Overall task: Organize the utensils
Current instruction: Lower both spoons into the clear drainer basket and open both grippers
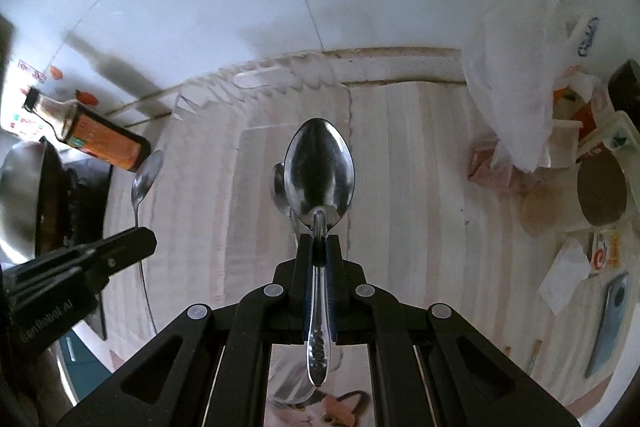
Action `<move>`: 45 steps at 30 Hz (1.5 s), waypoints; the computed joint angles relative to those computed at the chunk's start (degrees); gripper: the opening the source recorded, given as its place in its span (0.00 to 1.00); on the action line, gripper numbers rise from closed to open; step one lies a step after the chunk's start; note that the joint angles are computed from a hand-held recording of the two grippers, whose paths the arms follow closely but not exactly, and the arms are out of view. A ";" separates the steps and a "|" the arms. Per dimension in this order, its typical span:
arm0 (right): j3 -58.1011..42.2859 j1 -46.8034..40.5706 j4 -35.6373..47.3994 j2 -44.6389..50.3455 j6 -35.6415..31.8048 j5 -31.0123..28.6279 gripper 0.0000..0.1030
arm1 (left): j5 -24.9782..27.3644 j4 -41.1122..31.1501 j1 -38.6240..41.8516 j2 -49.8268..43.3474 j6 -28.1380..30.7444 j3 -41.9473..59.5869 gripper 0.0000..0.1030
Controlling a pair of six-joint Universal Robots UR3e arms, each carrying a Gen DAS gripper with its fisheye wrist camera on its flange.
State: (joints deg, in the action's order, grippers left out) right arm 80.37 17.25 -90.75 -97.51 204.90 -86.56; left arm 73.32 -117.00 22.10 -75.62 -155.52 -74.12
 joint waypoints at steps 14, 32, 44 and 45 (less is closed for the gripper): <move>0.86 -2.16 2.63 -2.64 -0.58 0.17 0.07 | 3.22 4.41 3.88 8.02 2.09 -3.86 0.15; 23.51 -11.99 0.18 -17.32 -8.52 -0.54 0.31 | 21.44 34.91 -0.13 25.49 -3.68 -34.32 1.00; 25.41 -6.23 -13.79 -3.92 -7.01 -7.67 0.06 | 26.49 39.26 -2.48 21.96 -6.67 -36.78 1.00; 25.39 -6.47 -13.58 -4.25 -6.33 -7.68 0.06 | 26.39 38.92 -2.25 22.24 -6.40 -36.51 1.00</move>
State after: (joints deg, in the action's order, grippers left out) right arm 105.76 10.78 -104.32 -101.76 198.57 -94.24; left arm 99.71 -78.08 19.85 -53.38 -161.92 -110.64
